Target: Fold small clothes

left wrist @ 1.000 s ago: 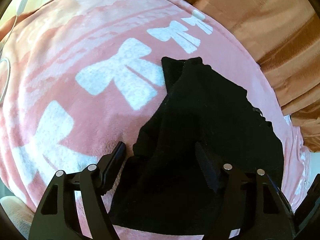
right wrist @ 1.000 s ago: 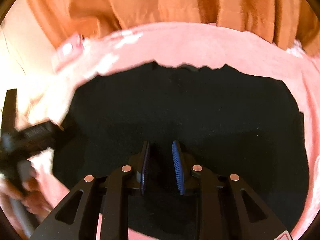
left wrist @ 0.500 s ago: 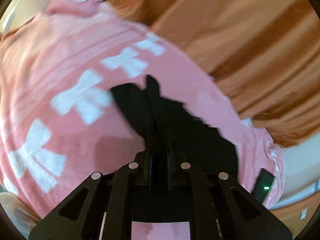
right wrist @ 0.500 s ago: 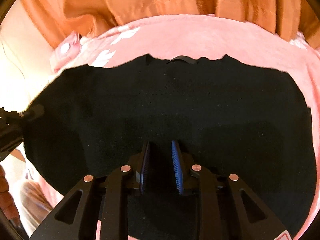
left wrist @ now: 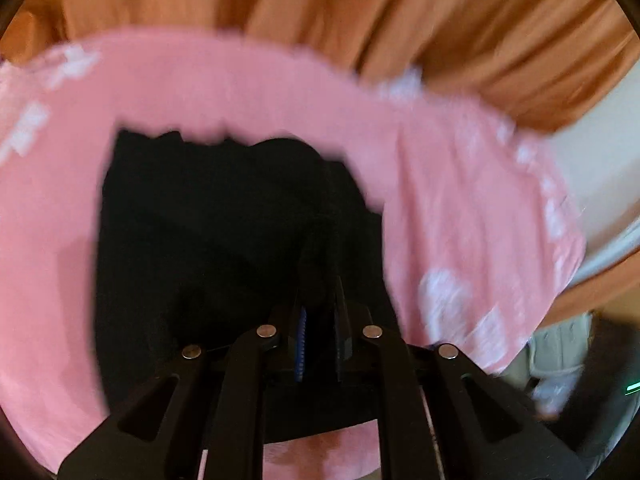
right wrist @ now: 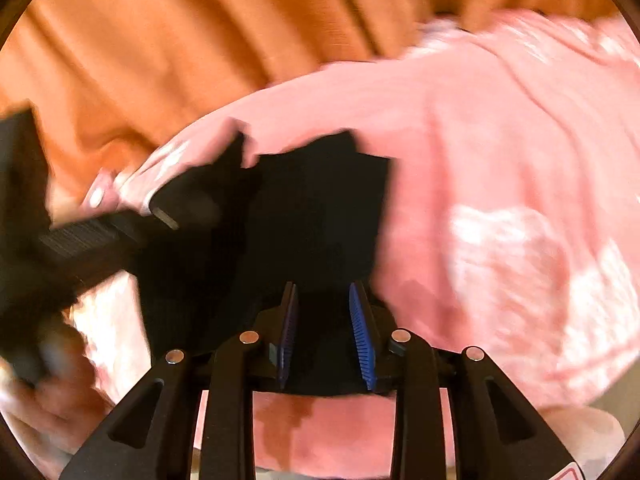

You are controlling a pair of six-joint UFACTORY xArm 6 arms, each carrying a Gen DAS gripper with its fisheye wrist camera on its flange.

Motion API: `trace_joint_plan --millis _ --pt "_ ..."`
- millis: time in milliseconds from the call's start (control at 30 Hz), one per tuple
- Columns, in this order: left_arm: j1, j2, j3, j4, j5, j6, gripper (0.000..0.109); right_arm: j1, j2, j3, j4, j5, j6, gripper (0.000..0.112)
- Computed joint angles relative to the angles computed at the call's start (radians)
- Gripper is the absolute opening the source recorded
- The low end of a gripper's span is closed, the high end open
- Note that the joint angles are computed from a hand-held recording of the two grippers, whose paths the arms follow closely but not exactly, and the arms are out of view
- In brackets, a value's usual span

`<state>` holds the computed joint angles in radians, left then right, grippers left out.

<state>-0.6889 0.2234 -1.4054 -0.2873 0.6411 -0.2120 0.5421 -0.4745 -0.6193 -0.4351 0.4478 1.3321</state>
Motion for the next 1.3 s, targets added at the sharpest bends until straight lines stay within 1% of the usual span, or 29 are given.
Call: trace_joint_plan --millis 33,100,133,167,200,233,300,333,400,433,467,533,567,633,733,767,800,833,900,967,1000,1033,1067,1100,1133,1167,1200,1267,1300 --pt "-0.004 -0.007 0.024 -0.018 -0.01 -0.002 0.014 -0.004 -0.026 0.02 0.001 0.008 0.004 0.029" --pt "-0.005 -0.096 0.15 -0.151 -0.107 0.11 0.018 -0.008 -0.077 0.045 -0.005 0.034 -0.006 0.03" --pt "0.003 -0.166 0.224 -0.201 -0.14 0.163 0.025 -0.011 -0.094 0.052 -0.009 0.042 -0.014 0.032" --pt "0.016 -0.21 0.268 -0.211 -0.152 0.173 0.03 -0.017 -0.105 0.055 -0.01 0.045 -0.024 0.038" --pt "0.029 -0.27 0.329 -0.216 -0.172 0.175 0.044 -0.025 -0.112 0.059 -0.014 0.036 -0.029 0.041" --pt "0.046 -0.325 0.392 -0.198 -0.194 0.16 0.053 -0.037 -0.108 0.062 0.002 0.013 -0.047 0.043" --pt "0.07 -0.376 0.452 -0.098 -0.195 0.07 0.054 -0.058 -0.085 0.08 0.1 -0.084 -0.127 0.044" --pt "0.083 -0.395 0.476 -0.092 -0.188 0.067 0.054 -0.063 -0.037 0.07 0.199 -0.152 -0.204 0.044" --pt "0.106 -0.408 0.511 -0.071 -0.172 0.047 0.054 -0.048 0.059 0.016 0.344 -0.217 -0.324 0.044" --pt "0.11 -0.405 0.518 -0.045 -0.162 0.026 0.054 -0.039 0.095 -0.019 0.385 -0.221 -0.366 0.044" --pt "0.111 -0.396 0.52 -0.045 -0.156 0.032 0.054 -0.033 0.139 -0.068 0.384 -0.211 -0.379 0.044" --pt "0.108 -0.378 0.521 0.001 -0.16 0.001 0.054 -0.019 0.208 -0.17 0.297 -0.164 -0.35 0.045" --pt "0.105 -0.364 0.519 0.014 -0.167 -0.004 0.054 -0.008 0.233 -0.211 0.264 -0.149 -0.347 0.049" --pt "0.105 -0.348 0.51 0.037 -0.167 -0.023 0.054 0.022 0.273 -0.274 0.261 -0.123 -0.417 0.061" --pt "0.103 -0.321 0.501 0.007 -0.162 -0.012 0.054 0.068 0.326 -0.314 0.297 -0.116 -0.531 0.061" --pt "0.104 -0.328 0.515 0.003 -0.175 -0.005 0.054 0.082 0.349 -0.329 0.332 -0.104 -0.589 0.055" --pt "0.103 -0.339 0.527 0.009 -0.178 -0.006 0.054 0.091 0.371 -0.345 0.373 -0.077 -0.652 0.044" --pt "0.107 -0.339 0.523 0.004 -0.167 0.001 0.054 0.099 0.397 -0.361 0.383 -0.008 -0.678 0.009" --pt "0.115 -0.366 0.526 -0.044 -0.152 0.03 0.054 0.097 0.38 -0.329 0.392 0.05 -0.666 0.007" --pt "0.128 -0.419 0.545 -0.079 -0.161 0.059 0.055 0.089 0.284 -0.2 0.475 0.017 -0.706 0.005" --pt "0.133 -0.438 0.552 -0.071 -0.175 0.055 0.058 0.082 0.244 -0.152 0.524 0.012 -0.718 0.005" --pt "0.135 -0.441 0.552 -0.049 -0.182 0.034 0.062 0.077 0.222 -0.13 0.543 0.017 -0.717 0.003" --pt "0.136 -0.432 0.541 -0.037 -0.186 0.019 0.062 0.074 0.199 -0.114 0.553 0.024 -0.719 0.002" --pt "0.131 -0.414 0.524 -0.066 -0.189 0.042 0.062 0.073 0.181 -0.107 0.547 0.03 -0.711 0.002" --pt "0.121 -0.379 0.496 -0.069 -0.185 0.046 0.062 0.068 0.164 -0.11 0.507 0.03 -0.67 0.008" --pt "0.113 -0.361 0.484 -0.044 -0.183 0.028 0.062 0.062 0.152 -0.118 0.445 0.02 -0.618 0.019" --pt "0.103 -0.329 0.458 -0.001 -0.18 -0.007 0.062 0.053 0.149 -0.131 0.372 0.006 -0.561 0.022" --pt "0.086 -0.286 0.429 0.138 -0.158 -0.121 0.062 0.02 0.177 -0.183 0.22 -0.04 -0.454 0.053" --pt "0.083 -0.266 0.417 0.181 -0.149 -0.155 0.062 0.005 0.207 -0.213 0.177 -0.065 -0.433 0.056"
